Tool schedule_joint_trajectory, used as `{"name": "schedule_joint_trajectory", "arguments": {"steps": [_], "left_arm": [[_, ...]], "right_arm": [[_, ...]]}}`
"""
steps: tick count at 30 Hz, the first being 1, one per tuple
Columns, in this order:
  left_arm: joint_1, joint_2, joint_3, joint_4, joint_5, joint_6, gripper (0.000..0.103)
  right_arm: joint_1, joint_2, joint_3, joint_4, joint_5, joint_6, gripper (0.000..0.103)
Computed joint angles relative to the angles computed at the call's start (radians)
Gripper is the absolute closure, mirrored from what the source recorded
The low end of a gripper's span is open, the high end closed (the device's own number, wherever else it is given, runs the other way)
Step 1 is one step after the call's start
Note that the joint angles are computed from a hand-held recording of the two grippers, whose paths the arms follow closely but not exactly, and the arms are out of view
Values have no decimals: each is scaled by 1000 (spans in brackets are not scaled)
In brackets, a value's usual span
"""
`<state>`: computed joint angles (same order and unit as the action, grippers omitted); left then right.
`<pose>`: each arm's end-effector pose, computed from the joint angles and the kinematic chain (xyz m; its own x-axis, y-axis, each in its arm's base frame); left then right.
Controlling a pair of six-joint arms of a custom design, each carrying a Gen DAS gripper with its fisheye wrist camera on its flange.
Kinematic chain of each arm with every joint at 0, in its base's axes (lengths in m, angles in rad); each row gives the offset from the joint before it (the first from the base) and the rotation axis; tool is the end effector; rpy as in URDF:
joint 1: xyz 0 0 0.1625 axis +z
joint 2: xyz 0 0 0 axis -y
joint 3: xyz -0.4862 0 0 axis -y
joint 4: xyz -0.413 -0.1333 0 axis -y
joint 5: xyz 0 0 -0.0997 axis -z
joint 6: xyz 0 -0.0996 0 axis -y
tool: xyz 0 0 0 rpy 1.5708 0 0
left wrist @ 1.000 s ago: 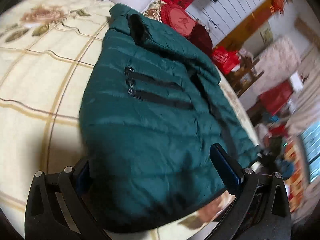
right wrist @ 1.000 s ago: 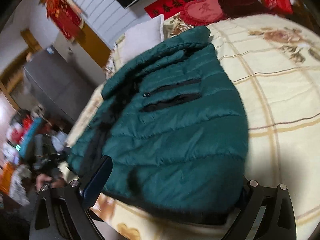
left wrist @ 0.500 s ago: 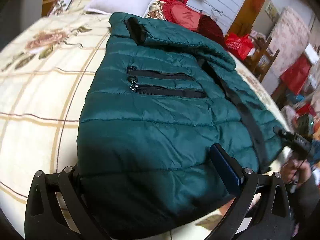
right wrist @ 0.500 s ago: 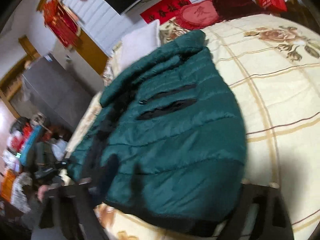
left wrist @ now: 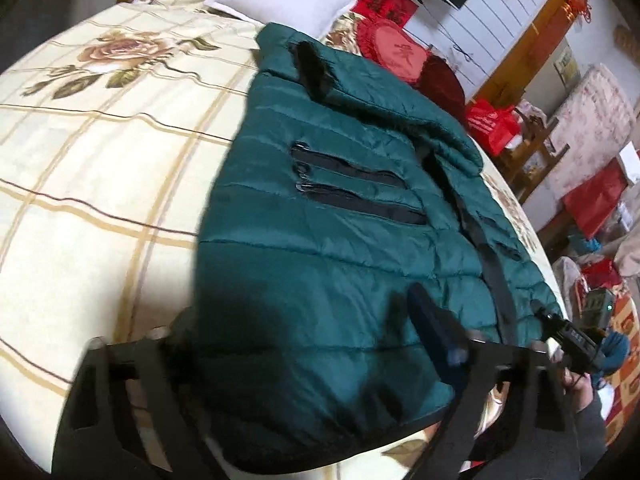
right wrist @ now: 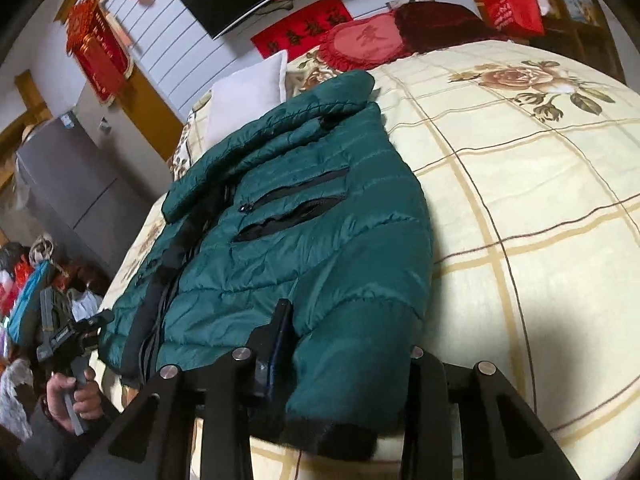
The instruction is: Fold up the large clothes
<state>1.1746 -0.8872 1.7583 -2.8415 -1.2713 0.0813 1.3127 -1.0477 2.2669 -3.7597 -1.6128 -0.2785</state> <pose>-0.1208 -0.7103 0.1746 -0.8938 0.3310 -0.3025 0.4295 0.8257 -0.3657 -0.0088 -0.5392 0.2219 -0.9600 0.1271 0.2496 -0.1244 0.6051 -0.7864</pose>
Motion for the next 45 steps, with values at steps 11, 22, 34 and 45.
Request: {"name": "schedule_joint_trajectory", "arguments": {"steps": [11, 22, 34, 45], "left_arm": [[-32, -79, 69, -29, 63, 22, 88], [-61, -264, 220, -90, 71, 49, 88], [-134, -340, 313, -267, 181, 129, 95], [-41, -266, 306, -28, 101, -84, 35]], "right_arm": [[98, 31, 46, -218, -126, -164, 89], [161, -2, 220, -411, -107, -170, 90], [235, -49, 295, -470, -159, -159, 90], [167, -38, 318, -481, -91, -116, 90]]}}
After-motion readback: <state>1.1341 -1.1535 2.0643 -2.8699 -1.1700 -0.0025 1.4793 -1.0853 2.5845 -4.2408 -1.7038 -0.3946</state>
